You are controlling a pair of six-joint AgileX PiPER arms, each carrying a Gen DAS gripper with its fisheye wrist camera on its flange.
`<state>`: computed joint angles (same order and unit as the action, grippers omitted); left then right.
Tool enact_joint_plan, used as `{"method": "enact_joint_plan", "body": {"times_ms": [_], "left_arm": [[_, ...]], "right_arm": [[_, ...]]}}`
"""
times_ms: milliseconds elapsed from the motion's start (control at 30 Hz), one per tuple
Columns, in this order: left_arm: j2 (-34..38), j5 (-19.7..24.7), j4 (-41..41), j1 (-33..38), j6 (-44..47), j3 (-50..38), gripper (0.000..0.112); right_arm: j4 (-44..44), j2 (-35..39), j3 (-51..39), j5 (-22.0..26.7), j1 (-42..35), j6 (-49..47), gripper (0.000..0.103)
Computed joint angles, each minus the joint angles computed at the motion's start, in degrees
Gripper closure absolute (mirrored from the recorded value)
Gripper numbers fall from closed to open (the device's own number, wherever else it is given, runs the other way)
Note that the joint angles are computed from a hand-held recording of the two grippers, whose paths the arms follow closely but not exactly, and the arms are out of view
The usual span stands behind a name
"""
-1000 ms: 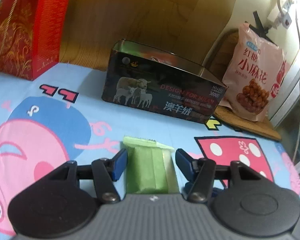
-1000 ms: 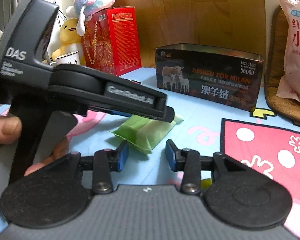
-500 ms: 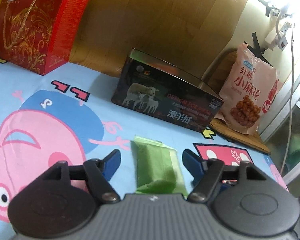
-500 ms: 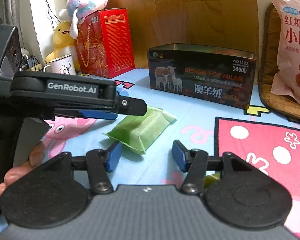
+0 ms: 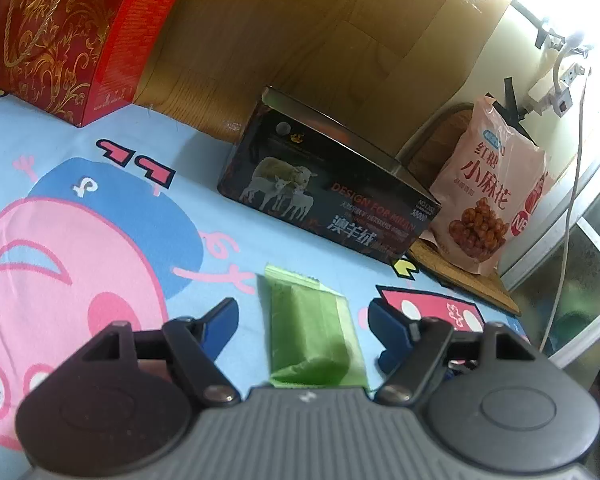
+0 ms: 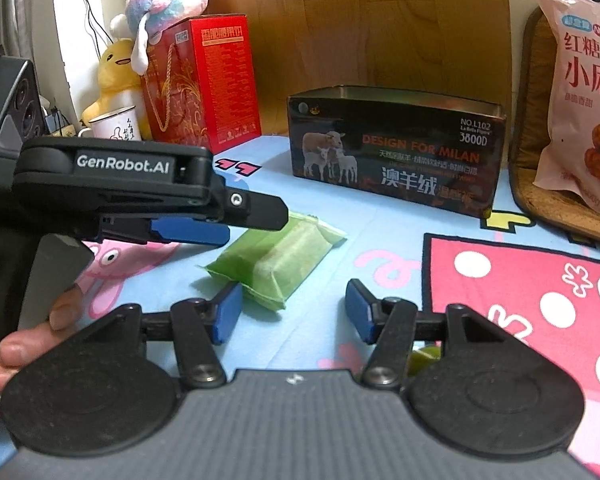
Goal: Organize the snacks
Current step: 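Hold the light green square packet in the left gripper on the sheet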
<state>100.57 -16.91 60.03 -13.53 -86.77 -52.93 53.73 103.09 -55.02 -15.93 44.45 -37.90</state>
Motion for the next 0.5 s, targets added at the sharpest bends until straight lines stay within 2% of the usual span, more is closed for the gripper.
{"method": "enact_joint_plan", "body": {"times_ms": [100, 367, 433, 500], "left_arm": [[0.0, -0.2, -1.5, 0.0, 1.1, 0.2, 0.039], [0.0, 0.5, -1.0, -0.4, 2.1, 0.0, 0.037], [0.1, -0.2, -0.3, 0.0, 1.7, 0.0, 0.025], [0.0, -0.4, 0.0, 0.0, 1.6, 0.0, 0.018]], "right_arm": [[0.5, 0.1, -0.1, 0.1, 0.0, -0.8, 0.042], [4.0, 0.2, -0.5, -0.2, 0.3, -4.0, 0.028], [3.7, 0.2, -0.5, 0.1, 0.1, -3.5, 0.024], [4.1, 0.2, -0.7, 0.4, 0.0, -4.0, 0.02]]}}
